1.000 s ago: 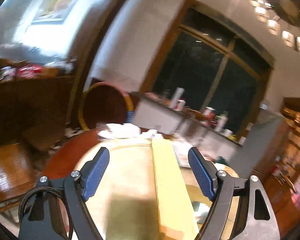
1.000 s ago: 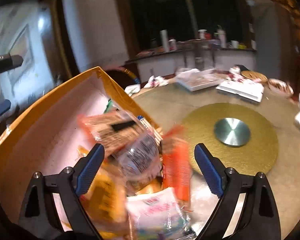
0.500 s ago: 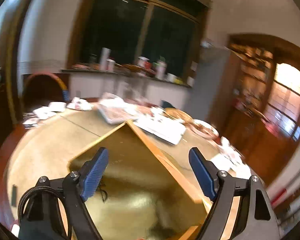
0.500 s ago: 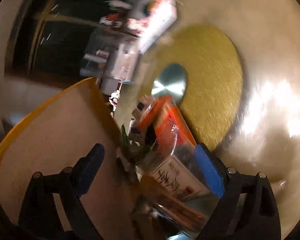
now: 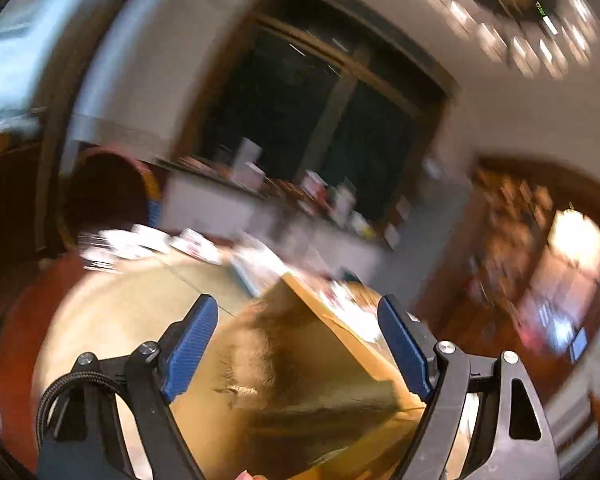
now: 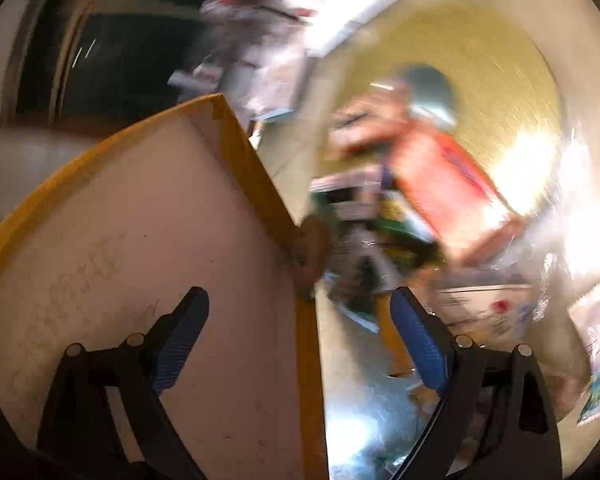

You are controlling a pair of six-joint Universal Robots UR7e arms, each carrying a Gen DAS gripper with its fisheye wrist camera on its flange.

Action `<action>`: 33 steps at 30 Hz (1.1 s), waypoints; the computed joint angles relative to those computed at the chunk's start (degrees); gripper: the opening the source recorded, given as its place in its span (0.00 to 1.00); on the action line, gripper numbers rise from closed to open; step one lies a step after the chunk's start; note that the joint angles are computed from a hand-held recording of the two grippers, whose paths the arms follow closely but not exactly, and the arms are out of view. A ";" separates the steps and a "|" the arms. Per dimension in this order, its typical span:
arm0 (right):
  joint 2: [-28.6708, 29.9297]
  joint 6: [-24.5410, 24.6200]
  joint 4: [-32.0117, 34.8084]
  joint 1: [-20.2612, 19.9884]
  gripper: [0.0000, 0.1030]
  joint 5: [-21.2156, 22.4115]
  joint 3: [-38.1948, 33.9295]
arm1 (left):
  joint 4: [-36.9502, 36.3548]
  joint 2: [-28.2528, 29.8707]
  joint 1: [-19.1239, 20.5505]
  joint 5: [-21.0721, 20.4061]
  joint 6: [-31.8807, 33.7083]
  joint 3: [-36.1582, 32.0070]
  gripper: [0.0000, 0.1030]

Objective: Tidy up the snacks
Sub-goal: 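Tip the yellow-rimmed box with both tools, pouring the snacks onto the table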

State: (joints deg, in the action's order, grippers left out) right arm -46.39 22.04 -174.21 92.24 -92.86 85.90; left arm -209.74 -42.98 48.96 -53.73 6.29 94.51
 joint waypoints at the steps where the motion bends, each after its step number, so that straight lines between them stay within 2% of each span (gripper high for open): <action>1: 1.56 -4.70 1.23 2.63 0.90 -3.79 -2.08 | -6.00 -1.47 0.50 2.31 0.11 2.97 0.80; 3: 5.85 -16.25 3.51 7.42 0.90 -9.87 -6.35 | -15.40 -2.66 1.19 7.20 1.54 6.56 0.80; 4: 8.98 -22.25 4.08 10.43 0.90 -13.93 -8.36 | -19.76 -3.40 1.67 11.63 1.28 8.75 0.80; 7: 13.92 -37.44 -0.76 13.35 0.89 -19.20 -6.66 | -27.73 -4.32 3.97 17.91 -0.66 13.65 0.80; 9: 15.10 -44.30 -6.12 13.70 0.89 -20.58 -3.11 | -27.74 -4.55 5.83 21.41 -4.28 15.84 0.80; 11: 15.94 -49.91 -13.45 13.45 0.89 -22.06 0.13 | -18.15 -5.21 8.09 23.75 -12.57 17.98 0.80; 12: 15.01 -49.96 -14.77 12.94 0.89 -20.86 2.04 | -12.15 -5.88 9.11 23.14 -17.75 19.14 0.80; 13: 13.42 -48.66 -14.48 12.25 0.89 -17.41 3.75 | -7.96 -6.54 9.50 22.97 -21.09 19.74 0.80; 14: 11.72 -47.30 -14.86 11.26 0.89 -13.35 5.85 | -3.57 -7.06 9.55 23.01 -23.85 20.36 0.79; 15: 11.12 -46.50 -15.24 10.90 0.89 -11.25 6.79 | -1.57 -7.17 8.68 24.71 -24.66 20.75 0.79; 16: 9.89 -45.79 -14.96 10.46 0.89 -10.54 8.22 | -1.67 -6.94 7.40 27.37 -23.07 20.41 0.79; 18: 8.10 -44.87 -15.08 11.18 0.89 -13.36 10.92 | -4.38 -5.13 4.02 34.19 -15.30 19.30 0.79; 20: 4.33 -44.88 -18.86 10.38 0.89 -14.86 16.78 | -8.22 -3.25 1.64 36.55 -4.83 17.82 0.80; 21: 2.37 -43.94 -19.13 9.61 0.89 -14.51 18.98 | -7.03 -2.87 -0.25 36.87 -2.66 18.22 0.80; 23: -2.39 -43.02 -19.89 6.81 0.89 -11.87 24.42 | 0.17 -3.81 -1.51 35.69 -5.51 20.04 0.80; 25: -5.99 -42.29 -22.44 5.19 0.89 -11.62 29.01 | 12.17 -5.42 -3.43 31.84 -11.58 22.16 0.80; 27: -7.66 -42.99 -25.57 4.30 0.89 -13.31 31.90 | 24.16 -6.69 -4.39 28.55 -16.54 22.25 0.80; 29: -9.73 -43.87 -27.32 3.27 0.89 -14.09 34.74 | 32.66 -6.38 -5.24 25.08 -18.98 21.42 0.80; 30: -10.99 -43.85 -27.60 2.75 0.89 -14.96 36.13 | 35.46 -5.87 -5.78 24.83 -19.86 21.11 0.80; 33: -12.77 -43.87 -27.05 2.56 0.89 -17.28 37.77 | 36.85 -5.03 -7.33 24.59 -20.80 21.53 0.80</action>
State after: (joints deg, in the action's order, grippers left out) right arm -59.16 -21.84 -201.26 94.80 -110.14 123.68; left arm -172.89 -48.01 41.64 -29.14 -14.52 116.04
